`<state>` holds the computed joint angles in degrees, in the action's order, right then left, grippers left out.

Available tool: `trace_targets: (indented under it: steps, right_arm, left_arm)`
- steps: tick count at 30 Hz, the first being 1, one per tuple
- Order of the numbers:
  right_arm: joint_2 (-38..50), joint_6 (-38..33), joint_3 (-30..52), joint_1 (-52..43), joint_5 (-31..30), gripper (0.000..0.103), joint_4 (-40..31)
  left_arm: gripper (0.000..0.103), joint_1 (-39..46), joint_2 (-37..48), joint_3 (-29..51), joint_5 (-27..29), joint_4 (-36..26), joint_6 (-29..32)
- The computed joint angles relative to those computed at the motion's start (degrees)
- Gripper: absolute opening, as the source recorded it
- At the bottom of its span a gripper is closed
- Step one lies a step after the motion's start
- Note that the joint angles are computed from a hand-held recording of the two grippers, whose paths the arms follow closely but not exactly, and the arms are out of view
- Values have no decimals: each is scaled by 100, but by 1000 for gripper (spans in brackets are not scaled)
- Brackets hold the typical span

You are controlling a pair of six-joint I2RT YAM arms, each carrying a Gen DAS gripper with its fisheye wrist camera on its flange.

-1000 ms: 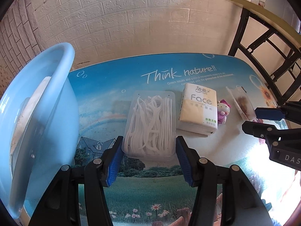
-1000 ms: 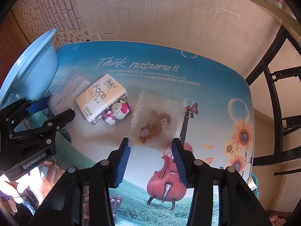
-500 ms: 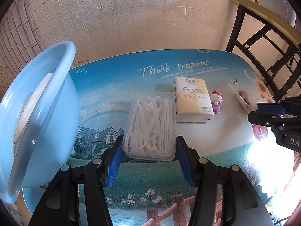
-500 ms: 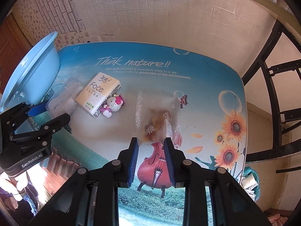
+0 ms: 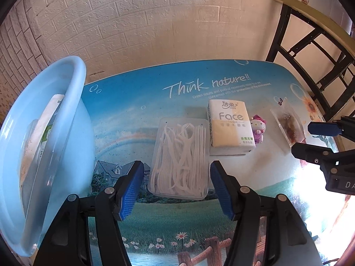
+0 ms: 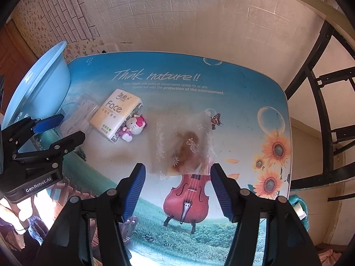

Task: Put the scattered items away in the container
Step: 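Close left tool on the floss-pick box while right tool grips the clear bag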

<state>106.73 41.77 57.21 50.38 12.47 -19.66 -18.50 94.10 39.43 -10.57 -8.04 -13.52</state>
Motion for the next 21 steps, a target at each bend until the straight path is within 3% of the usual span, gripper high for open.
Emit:
trace_targets:
  steps: [18,21]
  right_arm:
    - [339,-107,201,-155,-13,62,-9]
    - [370,-139,212,-165,-1,62,14]
  left_arm:
    - [64,203,537,337,286,154,324]
    - [70,230,604,423,287,114,294]
